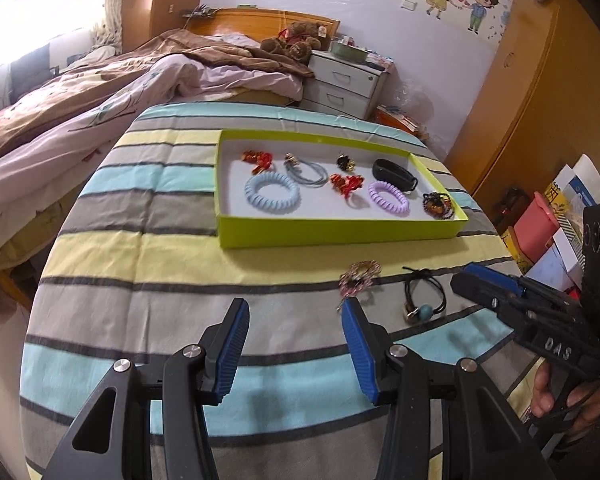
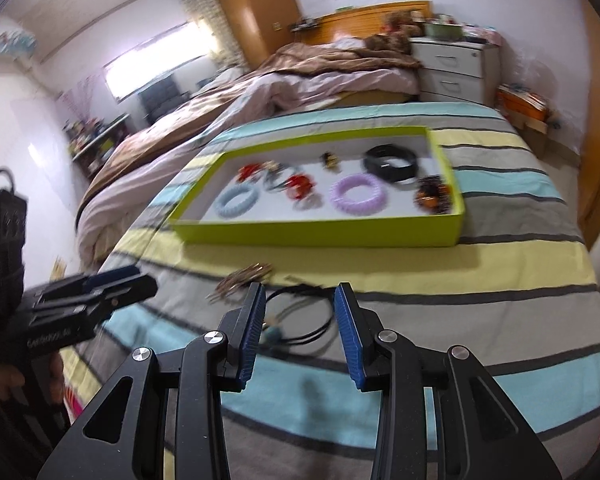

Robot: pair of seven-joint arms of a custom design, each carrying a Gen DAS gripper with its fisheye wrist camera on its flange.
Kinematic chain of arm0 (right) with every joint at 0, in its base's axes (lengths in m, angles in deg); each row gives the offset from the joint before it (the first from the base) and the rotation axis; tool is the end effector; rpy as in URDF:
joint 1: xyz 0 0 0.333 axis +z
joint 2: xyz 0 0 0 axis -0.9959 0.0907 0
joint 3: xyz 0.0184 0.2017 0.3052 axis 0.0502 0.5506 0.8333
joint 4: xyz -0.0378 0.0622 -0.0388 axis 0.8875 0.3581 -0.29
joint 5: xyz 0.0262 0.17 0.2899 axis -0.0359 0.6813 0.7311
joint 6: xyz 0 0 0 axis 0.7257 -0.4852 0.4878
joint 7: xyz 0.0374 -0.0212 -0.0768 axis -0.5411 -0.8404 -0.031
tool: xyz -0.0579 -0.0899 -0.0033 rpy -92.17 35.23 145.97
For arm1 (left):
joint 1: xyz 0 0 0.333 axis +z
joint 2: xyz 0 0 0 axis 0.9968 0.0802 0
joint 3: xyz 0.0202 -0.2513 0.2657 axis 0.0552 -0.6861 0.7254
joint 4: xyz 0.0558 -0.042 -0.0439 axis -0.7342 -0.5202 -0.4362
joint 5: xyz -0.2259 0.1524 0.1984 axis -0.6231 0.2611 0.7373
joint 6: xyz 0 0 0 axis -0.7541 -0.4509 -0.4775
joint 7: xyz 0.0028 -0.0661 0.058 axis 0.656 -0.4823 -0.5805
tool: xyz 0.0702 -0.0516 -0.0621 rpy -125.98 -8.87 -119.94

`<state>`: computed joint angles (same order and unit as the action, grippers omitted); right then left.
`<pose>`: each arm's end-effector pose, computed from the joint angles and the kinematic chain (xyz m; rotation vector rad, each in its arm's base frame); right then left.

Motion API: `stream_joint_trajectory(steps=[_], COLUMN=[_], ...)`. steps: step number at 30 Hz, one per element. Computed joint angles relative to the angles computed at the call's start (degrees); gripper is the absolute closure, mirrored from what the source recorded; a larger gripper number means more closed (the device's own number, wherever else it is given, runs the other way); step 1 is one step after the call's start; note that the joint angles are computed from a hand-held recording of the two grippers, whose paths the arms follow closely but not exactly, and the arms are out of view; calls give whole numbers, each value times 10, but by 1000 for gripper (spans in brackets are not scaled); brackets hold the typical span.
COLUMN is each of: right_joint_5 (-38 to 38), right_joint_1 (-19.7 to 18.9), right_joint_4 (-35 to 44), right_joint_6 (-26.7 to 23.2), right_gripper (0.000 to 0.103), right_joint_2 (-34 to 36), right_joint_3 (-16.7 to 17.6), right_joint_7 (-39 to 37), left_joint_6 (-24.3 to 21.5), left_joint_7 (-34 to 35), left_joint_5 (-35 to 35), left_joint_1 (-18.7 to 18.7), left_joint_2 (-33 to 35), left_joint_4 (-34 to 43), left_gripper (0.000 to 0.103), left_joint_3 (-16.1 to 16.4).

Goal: Organize jewelry
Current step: 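Grasp the black cord hair tie with teal bead with the right gripper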

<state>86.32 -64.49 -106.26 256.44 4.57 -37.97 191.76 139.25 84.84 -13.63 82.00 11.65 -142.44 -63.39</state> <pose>0.6243 0.1350 0.3009 -1.4116 1.9322 -0.5546 0.7536 -0.2317 0.3250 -1.3066 2.5343 -1.0801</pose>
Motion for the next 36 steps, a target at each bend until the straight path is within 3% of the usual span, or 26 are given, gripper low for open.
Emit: stream_joint_trajectory(steps=[2,5,13,17,19,24,28,29,30,31,36], right_joint_5=[-2,-27,-46,-55,-66,-84,-90,-90,-90,-89,-82], right_joint_1=[13,3,36,69,61,90,97,98,104,109,94], right_joint_4=[9,25,71,90,94,98,91,88,85,83,66], right_joint_6=[-20,-42,-107,-141,-150,-163,-157,-154,-153,-151,-124], right_gripper=[66,66,66,66,66,66,66,68,79,82,87], right_joint_2=[3,10,34,45,46,51,50,49,49,49,42], right_joint_3=[-10,5,-35,-78,-71,-106,-115,-116,-123,-129,-113], right_joint_7=[-11,-21,-23,-12,-8,13,30,34,37,41,44], left_joint_6=[-1,2,7,5,5,2,-2,-5,-6,-6,-12], left_joint_7=[-2,-1,-2,-2,-3,-5,-7,-7,-9,-9,-12], left_joint_5=[-1,-3,-6,-6,-6,-4,-1,0,1,2,7], left_joint_1=[3,8,15,18,18,15,10,9,8,6,0], left_joint_2=[-1,-3,-6,-6,-6,-5,-3,-2,-2,-2,2], left_joint_4=[-3,-11,-22,-23,-25,-21,-18,-16,-15,-15,-6], left_gripper=[55,55,55,55,55,55,55,55,55,55,55], left_joint_3=[1,-1,-2,-2,-2,0,3,3,4,5,7])
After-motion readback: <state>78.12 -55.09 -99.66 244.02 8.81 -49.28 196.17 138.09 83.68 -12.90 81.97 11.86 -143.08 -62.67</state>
